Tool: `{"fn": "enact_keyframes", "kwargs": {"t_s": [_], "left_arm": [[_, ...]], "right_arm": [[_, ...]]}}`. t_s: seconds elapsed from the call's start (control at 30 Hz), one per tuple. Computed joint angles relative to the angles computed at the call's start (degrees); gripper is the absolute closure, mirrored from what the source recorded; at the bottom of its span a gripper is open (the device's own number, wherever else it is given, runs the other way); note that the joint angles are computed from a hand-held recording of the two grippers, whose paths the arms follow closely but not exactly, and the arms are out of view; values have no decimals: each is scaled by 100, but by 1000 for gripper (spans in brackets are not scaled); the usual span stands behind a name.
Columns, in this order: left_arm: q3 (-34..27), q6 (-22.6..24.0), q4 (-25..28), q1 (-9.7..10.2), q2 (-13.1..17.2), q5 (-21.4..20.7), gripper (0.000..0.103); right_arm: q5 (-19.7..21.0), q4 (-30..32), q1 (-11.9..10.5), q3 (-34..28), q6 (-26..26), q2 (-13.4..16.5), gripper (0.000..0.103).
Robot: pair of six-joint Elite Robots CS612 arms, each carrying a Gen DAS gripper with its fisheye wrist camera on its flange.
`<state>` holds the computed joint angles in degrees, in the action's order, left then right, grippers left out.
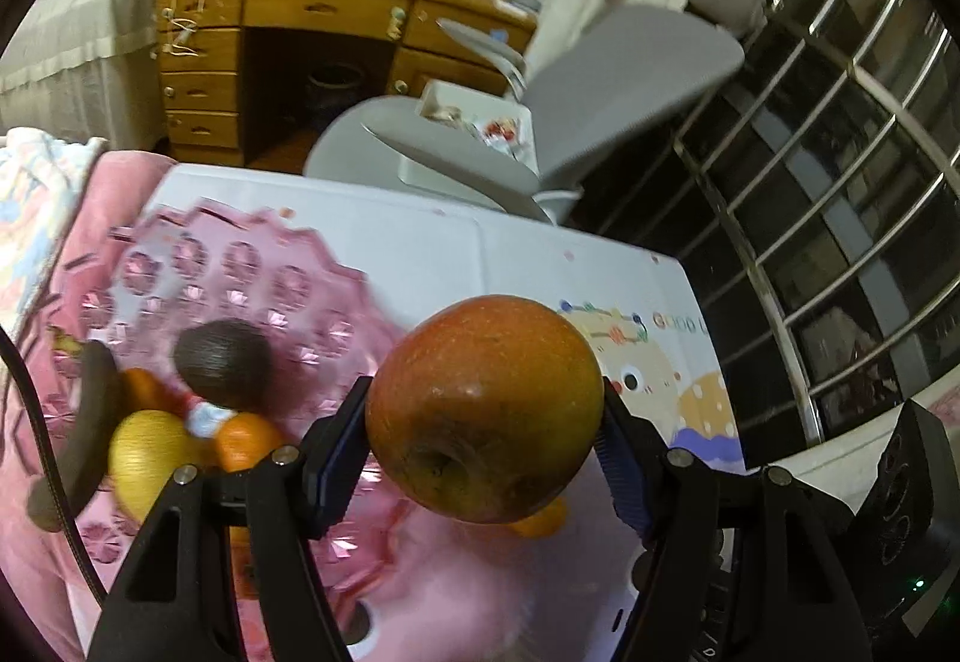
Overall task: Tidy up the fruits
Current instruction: 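Carry the apple in left tool while right tool carries the date over the bowl, then open left gripper to drop the apple while right gripper releases the date into the bowl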
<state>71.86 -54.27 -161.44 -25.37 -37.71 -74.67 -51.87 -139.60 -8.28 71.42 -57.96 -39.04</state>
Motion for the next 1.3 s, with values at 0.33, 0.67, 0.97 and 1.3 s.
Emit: {"fn": "enact_keyframes", "kwargs": {"t_s": [0.33,0.67,0.97,1.3], "left_arm": [[971,-179,-392,89,-495,499,35],[1361,-213,-137,393,-691,239,35],[1417,186,-350,558,-626,-127,35],[1487,448,-452,667,-572,-480,35]], "right_arm": [[242,-155,166,446,274,-320,75],[106,-580,412,814,840,-476,75],[-232,-955,648,1102,1428,-509,75],[-778,-1544,782,1490,1949,-590,74]]}}
